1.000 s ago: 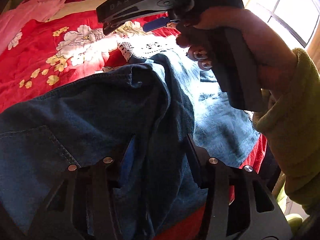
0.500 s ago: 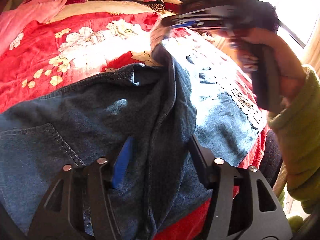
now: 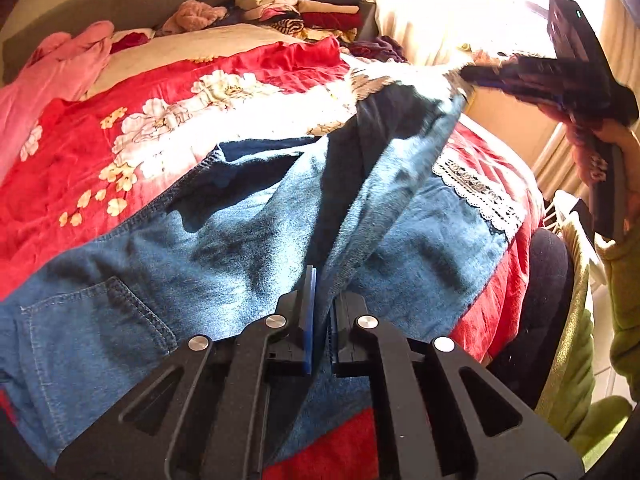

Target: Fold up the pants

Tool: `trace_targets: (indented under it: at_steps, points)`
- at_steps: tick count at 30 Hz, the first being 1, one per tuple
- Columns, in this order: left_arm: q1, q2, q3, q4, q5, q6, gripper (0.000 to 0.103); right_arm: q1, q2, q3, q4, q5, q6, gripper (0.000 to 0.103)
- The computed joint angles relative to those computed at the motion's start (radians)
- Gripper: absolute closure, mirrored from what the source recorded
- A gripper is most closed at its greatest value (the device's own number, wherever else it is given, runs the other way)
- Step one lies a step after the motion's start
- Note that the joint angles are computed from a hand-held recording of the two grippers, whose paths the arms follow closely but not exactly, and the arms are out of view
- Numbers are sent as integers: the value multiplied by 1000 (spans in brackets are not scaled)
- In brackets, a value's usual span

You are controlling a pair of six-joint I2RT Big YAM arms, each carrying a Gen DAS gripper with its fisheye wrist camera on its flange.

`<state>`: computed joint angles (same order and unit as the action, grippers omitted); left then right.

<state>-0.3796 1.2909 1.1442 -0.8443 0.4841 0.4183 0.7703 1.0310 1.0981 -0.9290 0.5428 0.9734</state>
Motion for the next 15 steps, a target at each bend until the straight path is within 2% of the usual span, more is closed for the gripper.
trace_targets:
  at_steps: [4, 10, 15]
  points:
    - [1, -12, -6, -3, -8, 21, 102, 74, -60, -76, -79, 16, 152, 93]
    - [-34, -35, -43, -19, -73, 82, 102, 172, -80, -150, -162, 18, 350, 93]
    - [-45, -58, -64, -21, -101, 103, 102, 226, -78, -173, -209, 28, 443, 93]
